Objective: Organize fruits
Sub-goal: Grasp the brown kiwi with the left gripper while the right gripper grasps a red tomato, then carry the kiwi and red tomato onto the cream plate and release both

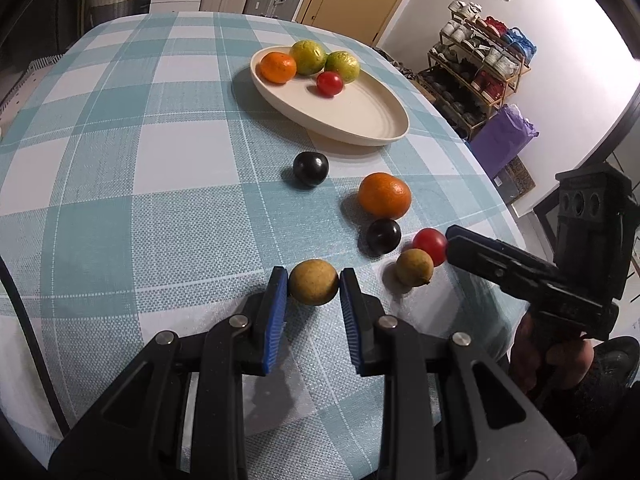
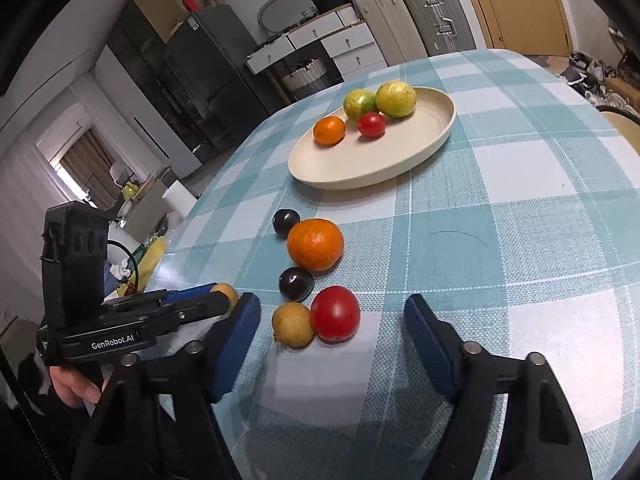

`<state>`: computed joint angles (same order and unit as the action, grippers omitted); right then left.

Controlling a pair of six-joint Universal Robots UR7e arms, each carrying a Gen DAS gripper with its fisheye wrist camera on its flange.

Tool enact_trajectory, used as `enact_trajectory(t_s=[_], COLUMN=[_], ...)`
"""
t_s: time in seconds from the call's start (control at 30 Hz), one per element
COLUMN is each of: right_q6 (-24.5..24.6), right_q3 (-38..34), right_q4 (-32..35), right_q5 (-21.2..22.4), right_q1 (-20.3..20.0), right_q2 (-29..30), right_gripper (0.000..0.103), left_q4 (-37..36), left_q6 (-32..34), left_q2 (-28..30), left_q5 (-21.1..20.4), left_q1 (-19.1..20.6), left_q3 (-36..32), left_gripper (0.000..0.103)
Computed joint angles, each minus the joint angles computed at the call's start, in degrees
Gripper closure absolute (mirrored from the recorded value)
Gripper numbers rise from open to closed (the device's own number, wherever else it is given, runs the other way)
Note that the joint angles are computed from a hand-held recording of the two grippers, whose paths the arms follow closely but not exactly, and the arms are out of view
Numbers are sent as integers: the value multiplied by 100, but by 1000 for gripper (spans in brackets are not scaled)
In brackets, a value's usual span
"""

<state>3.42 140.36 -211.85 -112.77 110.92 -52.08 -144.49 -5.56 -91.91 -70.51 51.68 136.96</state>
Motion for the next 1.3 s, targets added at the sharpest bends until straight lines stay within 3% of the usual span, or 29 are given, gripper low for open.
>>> enact_trajectory(t_s=[0.07, 0.33, 0.5, 0.63, 0.93, 1.07, 1.3], right_q6=[-2, 61, -15, -60, -115, -182, -260], right_q3=[-22, -8, -13, 65, 106, 103, 55], right_q4=[-15, 131, 62, -381, -435, -481, -443], right_q5=[-45, 221, 235, 202, 395, 502, 571], right_q1=[8, -178, -164, -136, -228, -287, -420], right_q2=[42, 37, 72, 85, -116, -149, -279], right_gripper=[50, 74, 76, 76, 76, 76, 76], left_q4=[-6, -15, -26, -45, -176, -277, -302], left_q6=[4, 19, 13, -3, -90, 25, 87], left_q2=[8, 44, 97, 147, 263, 379, 622], left_q5=[-8, -21, -11, 109, 267, 730, 665], left_q1=[21, 61, 72, 33, -11, -226, -263], left_q3=[-13, -46, -77, -105, -272, -289, -563], left_gripper=[79, 79, 79, 79, 79, 79, 79])
